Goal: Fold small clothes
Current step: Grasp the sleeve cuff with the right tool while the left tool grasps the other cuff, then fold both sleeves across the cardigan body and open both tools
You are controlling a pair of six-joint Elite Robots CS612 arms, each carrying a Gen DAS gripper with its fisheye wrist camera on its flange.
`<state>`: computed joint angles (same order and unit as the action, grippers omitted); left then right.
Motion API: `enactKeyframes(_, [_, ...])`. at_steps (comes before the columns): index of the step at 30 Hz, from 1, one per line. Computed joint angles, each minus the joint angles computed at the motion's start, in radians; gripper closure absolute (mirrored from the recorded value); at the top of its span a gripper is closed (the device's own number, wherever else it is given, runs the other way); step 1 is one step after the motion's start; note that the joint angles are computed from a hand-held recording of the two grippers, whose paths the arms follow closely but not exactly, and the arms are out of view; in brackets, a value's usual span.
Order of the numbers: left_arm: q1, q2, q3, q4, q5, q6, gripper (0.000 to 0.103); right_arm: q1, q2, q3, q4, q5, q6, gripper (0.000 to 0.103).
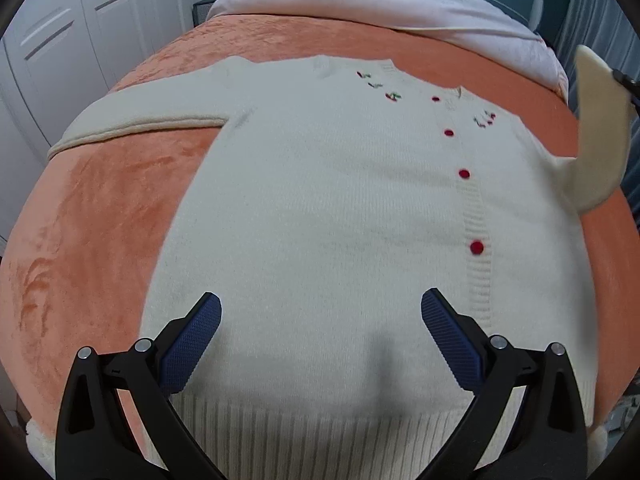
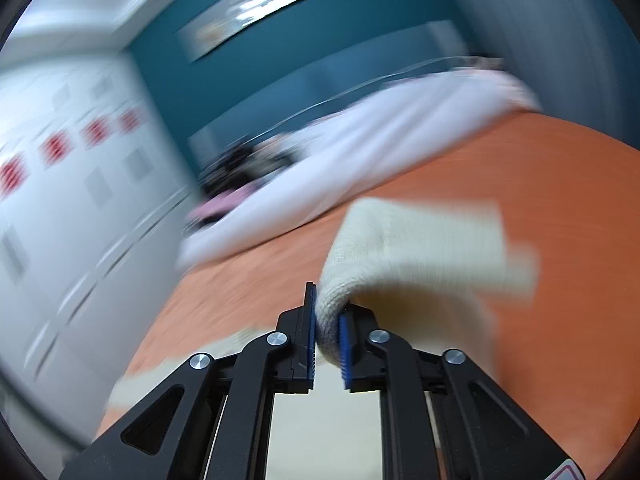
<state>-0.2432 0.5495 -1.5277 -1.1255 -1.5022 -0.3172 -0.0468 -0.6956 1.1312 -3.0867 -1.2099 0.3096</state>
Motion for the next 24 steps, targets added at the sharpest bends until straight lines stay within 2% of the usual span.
enactKeyframes(1, [0.006, -0.006, 0.011, -0.018, -0.012, -0.015, 0.005, 0.025, 0.025, -0.042, 0.059, 0.054, -0.054, 0.084])
enactKeyframes(2, [0.015, -0.015, 0.030, -0.042, -0.038, -0.032, 0.005, 0.050, 0.044, -0.068, 0.113, 0.079, -0.107, 0.074])
enactKeyframes(4, [0.027, -0.030, 0.066, -0.085, -0.081, -0.054, 0.005, 0.092, 0.080, -0.106, 0.213, 0.038, -0.195, 0.071])
enactKeyframes(6, [0.042, -0.046, 0.122, -0.160, -0.145, -0.072, 0.005, 0.111, 0.095, -0.106, 0.280, -0.004, -0.196, 0.071])
enactKeyframes(8, [0.051, -0.064, 0.190, -0.218, -0.191, -0.084, 0.005, 0.102, 0.078, -0.046, 0.254, -0.035, -0.131, 0.070])
enactKeyframes(10, [0.058, -0.080, 0.264, -0.278, -0.223, -0.105, 0.005, 0.080, 0.054, 0.010, 0.214, -0.070, -0.054, 0.064])
enactKeyframes(12, [0.061, -0.102, 0.346, -0.320, -0.231, -0.148, 0.005, 0.066, 0.029, 0.070, 0.171, -0.161, 0.027, 0.043])
enactKeyframes(14, [0.066, -0.122, 0.423, -0.363, -0.263, -0.192, 0.005, 0.057, 0.019, 0.111, 0.153, -0.253, 0.091, 0.039])
enactKeyframes(16, [0.066, -0.138, 0.482, -0.404, -0.262, -0.236, 0.009, 0.032, 0.025, 0.119, 0.154, -0.265, 0.168, 0.039])
enactKeyframes(18, [0.054, -0.152, 0.515, -0.427, -0.194, -0.235, 0.030, 0.011, 0.042, 0.095, 0.176, -0.242, 0.203, 0.040])
enactKeyframes(19, [0.049, -0.163, 0.536, -0.429, -0.170, -0.215, 0.052, 0.009, 0.055, 0.073, 0.205, -0.234, 0.201, 0.044])
enactKeyframes(20, [0.049, -0.173, 0.552, -0.437, -0.160, -0.198, 0.073, 0.012, 0.065, 0.048, 0.252, -0.237, 0.188, 0.063])
enactKeyframes(21, [0.053, -0.177, 0.562, -0.473, -0.192, -0.186, 0.084, 0.020, 0.075, 0.033, 0.258, -0.258, 0.178, 0.077])
enactKeyframes(22, [0.057, -0.182, 0.565, -0.497, -0.218, -0.181, 0.092, 0.022, 0.075, 0.034, 0.222, -0.264, 0.173, 0.081])
enactKeyframes(24, [0.053, -0.186, 0.558, -0.552, -0.197, -0.141, 0.092, 0.019, 0.054, 0.074, 0.074, -0.235, 0.196, 0.084])
